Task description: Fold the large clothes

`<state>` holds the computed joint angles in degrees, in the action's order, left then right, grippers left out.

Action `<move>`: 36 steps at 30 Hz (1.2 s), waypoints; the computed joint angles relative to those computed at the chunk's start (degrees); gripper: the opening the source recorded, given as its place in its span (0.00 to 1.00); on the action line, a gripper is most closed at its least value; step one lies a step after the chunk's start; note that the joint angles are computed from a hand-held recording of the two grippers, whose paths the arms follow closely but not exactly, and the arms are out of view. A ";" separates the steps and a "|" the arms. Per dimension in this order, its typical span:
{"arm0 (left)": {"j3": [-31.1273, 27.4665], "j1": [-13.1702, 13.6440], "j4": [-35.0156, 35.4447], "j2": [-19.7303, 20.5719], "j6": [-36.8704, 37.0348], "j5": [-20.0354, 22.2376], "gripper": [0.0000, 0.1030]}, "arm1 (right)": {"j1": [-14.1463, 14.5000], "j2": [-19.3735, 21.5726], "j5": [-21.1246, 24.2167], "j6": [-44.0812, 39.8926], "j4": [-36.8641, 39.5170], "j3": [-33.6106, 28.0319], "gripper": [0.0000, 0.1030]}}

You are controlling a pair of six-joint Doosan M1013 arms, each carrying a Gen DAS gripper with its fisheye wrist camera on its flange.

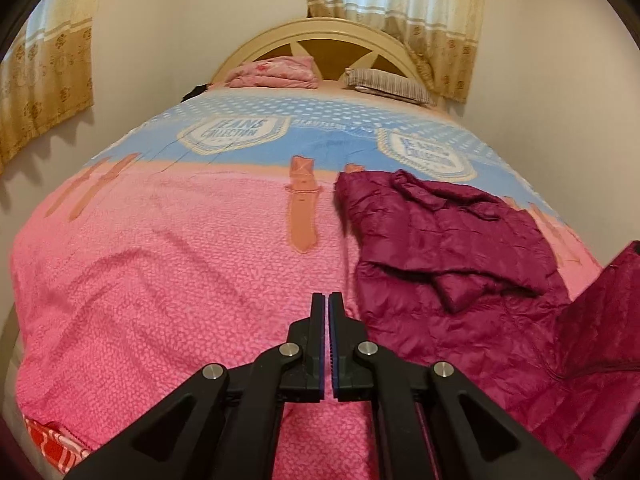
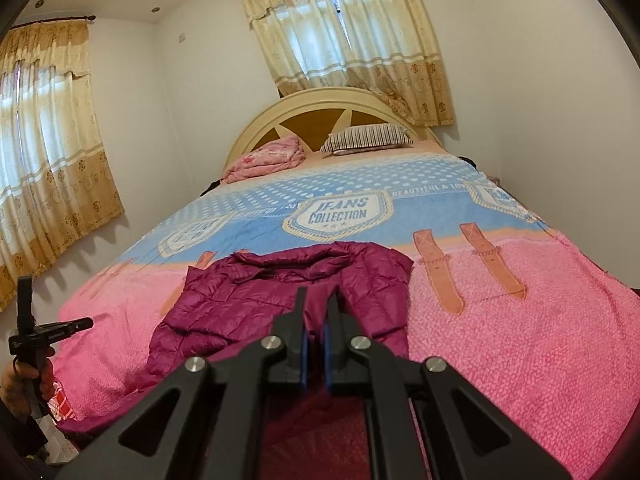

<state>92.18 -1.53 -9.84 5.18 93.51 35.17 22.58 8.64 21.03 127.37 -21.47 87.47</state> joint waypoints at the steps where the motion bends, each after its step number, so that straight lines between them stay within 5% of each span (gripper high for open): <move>1: 0.16 -0.15 0.09 -0.21 0.16 -0.13 0.06 | -0.10 -0.01 -0.11 -0.46 0.66 0.05 0.07; 2: 0.67 -0.22 -0.82 -0.78 1.28 -0.47 0.24 | -0.11 -0.02 -0.14 -0.35 0.74 0.08 0.07; 3: 1.07 -0.09 -2.07 -1.23 2.31 -0.63 0.57 | -0.18 -0.07 -0.22 -0.31 1.06 0.09 0.07; 5: 2.15 -0.13 -1.22 -2.50 0.41 -1.13 0.92 | -0.28 -0.01 -0.67 0.08 0.99 0.13 0.07; 12: 2.89 0.09 -2.61 -3.61 1.19 8.36 0.94 | 0.02 -0.56 -1.58 0.81 -0.60 0.52 0.07; 16: 4.48 -0.69 -2.17 -3.90 1.74 10.31 0.94 | 0.18 -0.55 -1.51 1.05 -0.74 0.59 0.07; 24: 2.80 -0.19 -14.94 0.26 9.22 23.76 0.94 | 0.82 -0.76 -1.72 0.39 -1.00 0.93 0.07; 25: 2.82 -0.01 -16.39 0.81 9.58 25.29 0.93 | 0.82 -0.75 -1.86 0.40 -1.02 1.03 0.07; 26: 2.81 0.04 -17.19 1.21 10.00 26.40 0.81 | 0.84 -0.67 -1.85 0.20 -0.77 0.94 0.07; 27: 2.81 -0.13 -17.62 1.46 10.94 27.13 0.38 | 0.76 -0.66 -1.99 -0.19 -0.33 1.05 0.07; 28: 2.70 -0.39 -17.26 1.61 11.73 27.70 0.18 | 0.76 -0.57 -2.05 -0.42 -0.06 1.04 0.07; 32: 2.84 -1.40 -16.23 -0.08 15.04 23.47 0.05 | 0.79 -0.33 -2.60 -1.51 1.23 1.13 0.07; 36: 1.16 -1.03 -17.30 -1.46 16.63 17.55 0.04 | 0.82 -0.64 -3.95 3.14 -2.87 1.50 0.07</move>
<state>93.33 -2.57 -27.14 3.72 110.14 52.72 23.41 7.99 17.08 130.51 -24.34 88.97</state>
